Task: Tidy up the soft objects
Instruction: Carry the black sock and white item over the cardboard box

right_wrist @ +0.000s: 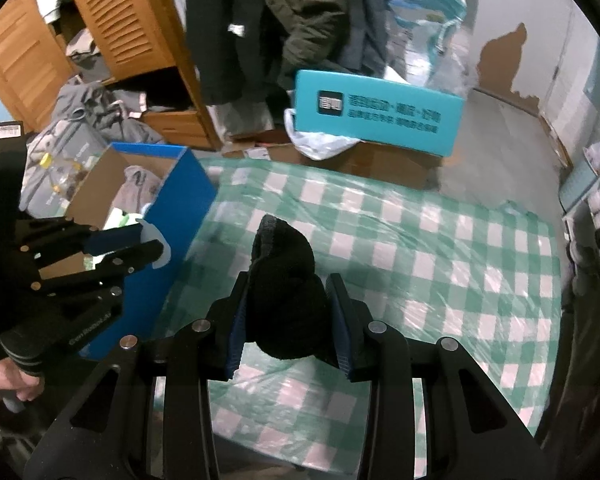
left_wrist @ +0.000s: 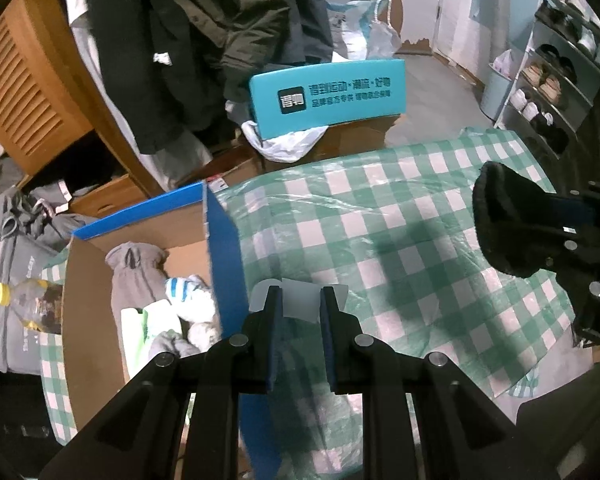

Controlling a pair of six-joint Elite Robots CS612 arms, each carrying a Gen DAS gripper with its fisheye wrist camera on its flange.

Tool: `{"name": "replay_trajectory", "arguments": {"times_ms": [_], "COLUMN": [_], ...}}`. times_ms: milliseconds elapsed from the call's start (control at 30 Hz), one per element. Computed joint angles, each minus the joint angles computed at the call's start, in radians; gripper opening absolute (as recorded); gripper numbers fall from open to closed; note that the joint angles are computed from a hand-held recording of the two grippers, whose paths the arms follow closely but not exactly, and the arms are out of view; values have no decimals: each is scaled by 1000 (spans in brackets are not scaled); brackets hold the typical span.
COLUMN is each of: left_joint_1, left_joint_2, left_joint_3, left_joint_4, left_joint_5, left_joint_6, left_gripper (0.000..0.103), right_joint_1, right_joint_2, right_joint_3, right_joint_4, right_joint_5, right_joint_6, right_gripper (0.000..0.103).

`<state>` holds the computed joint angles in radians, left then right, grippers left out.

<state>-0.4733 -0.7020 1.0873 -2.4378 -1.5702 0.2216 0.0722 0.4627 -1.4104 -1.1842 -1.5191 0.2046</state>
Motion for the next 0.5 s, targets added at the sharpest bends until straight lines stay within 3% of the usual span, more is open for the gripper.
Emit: {"name": "replay_trajectory", "arguments": {"times_ms": [500], "left_joint_1": [48], "left_joint_2": [-20], "left_joint_3": [22], "left_joint_4": [-27], "left_joint_5": [-10], "left_joint_6": [-38], "left_gripper": [18], "right_joint_1": [44], "right_joint_2": [-52], "right_joint_3": [112], "right_joint_4": [-74], "right_joint_5": [43], "right_joint_6": [-47], "right_gripper": [36]}}
